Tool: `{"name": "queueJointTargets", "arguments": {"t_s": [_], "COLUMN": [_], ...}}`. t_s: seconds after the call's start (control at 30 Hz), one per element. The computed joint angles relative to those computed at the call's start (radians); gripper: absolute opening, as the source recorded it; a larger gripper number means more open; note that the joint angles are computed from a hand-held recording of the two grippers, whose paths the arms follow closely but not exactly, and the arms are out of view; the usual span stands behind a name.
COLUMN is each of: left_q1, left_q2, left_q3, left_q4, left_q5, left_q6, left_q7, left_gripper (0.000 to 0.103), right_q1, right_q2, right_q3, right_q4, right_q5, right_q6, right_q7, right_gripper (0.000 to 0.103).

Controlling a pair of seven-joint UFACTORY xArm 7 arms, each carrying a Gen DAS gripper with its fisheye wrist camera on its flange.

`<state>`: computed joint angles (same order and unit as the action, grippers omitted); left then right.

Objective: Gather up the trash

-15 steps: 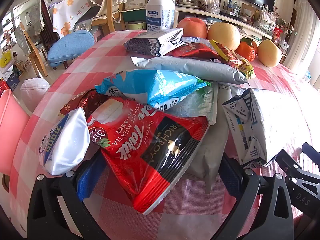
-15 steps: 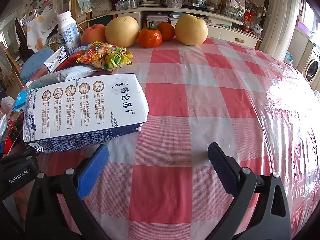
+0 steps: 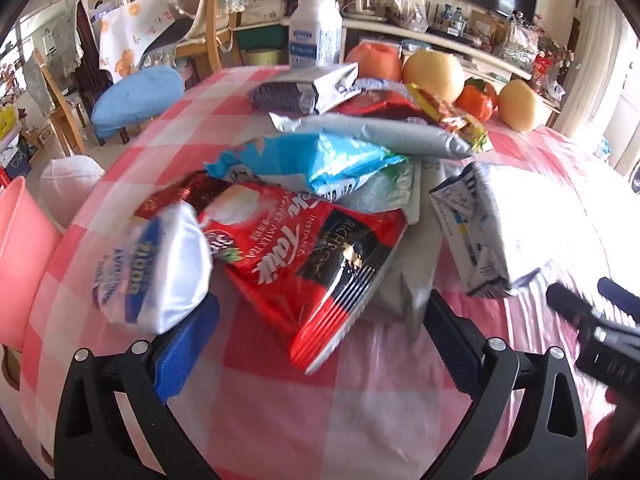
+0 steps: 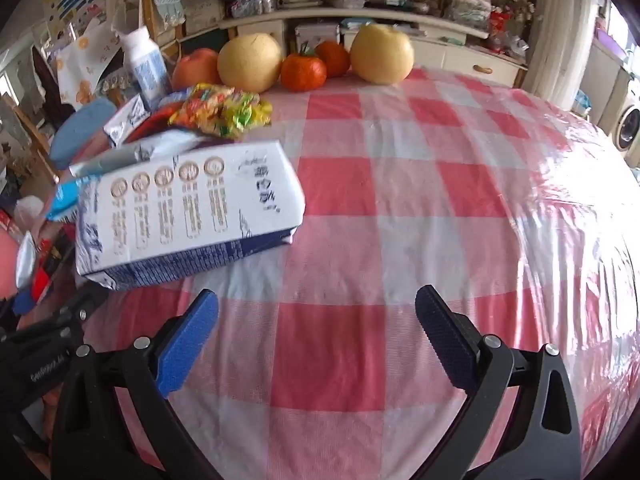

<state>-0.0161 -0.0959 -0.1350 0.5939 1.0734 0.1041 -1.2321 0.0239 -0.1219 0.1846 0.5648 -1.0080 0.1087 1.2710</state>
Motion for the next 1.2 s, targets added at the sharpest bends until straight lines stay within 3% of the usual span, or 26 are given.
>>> {"name": "queueJointTargets", "arguments": {"t_s": [0.17, 0.33, 0.5, 0.67, 0.87, 1.2], "left_q1": [0.073, 0.132, 0.222, 0.178, 0.067, 0.008], "left_q2": [-0.122, -0.256, -0.395, -0.55, -0.705, -0.93], "left_q3": [-0.032, -0.061, -0.141, -0.095, 0.044, 0.13], "left_q4": [-0.05, -0.116, -0.182, -0.288, -0.394, -0.514], "left_q5": [0.138, 0.107, 0.114, 0.02, -0.111, -0.257], "left_q6": [-0.024, -0.043, -0.064, -0.057, -0.009, 0.072], "left_q7": [-0.115, -0.082, -0.079, 0.032, 0.191, 0.372], "left_gripper": [0.099, 0.099, 0.099, 0.099, 0.099, 0.099], "right_q1": [-0.051, -0.071, -0.102, -0.101, -0.043, 0.011], "right_q2": [-0.135, -0.304, -0.485, -0.621, -0.738, -0.927], "right_q3": [0.037, 0.103, 0.205, 0.284, 0.337, 0.42], "right_q4": [-0.071, -0.135, -0.175, -0.212, -0.267, -0.36], "right_q5": [0.015, 0.082, 0.12, 0.178, 0.276, 0.423], "right_q6": [-0.058, -0.065, -0.047, -0.019, 0.013, 0.015], "right_q7": [0.043, 0.025, 0.031, 0.021, 0.001, -0.01], "right_gripper": [0.099, 0.099, 0.099, 0.099, 0.099, 0.099]}}
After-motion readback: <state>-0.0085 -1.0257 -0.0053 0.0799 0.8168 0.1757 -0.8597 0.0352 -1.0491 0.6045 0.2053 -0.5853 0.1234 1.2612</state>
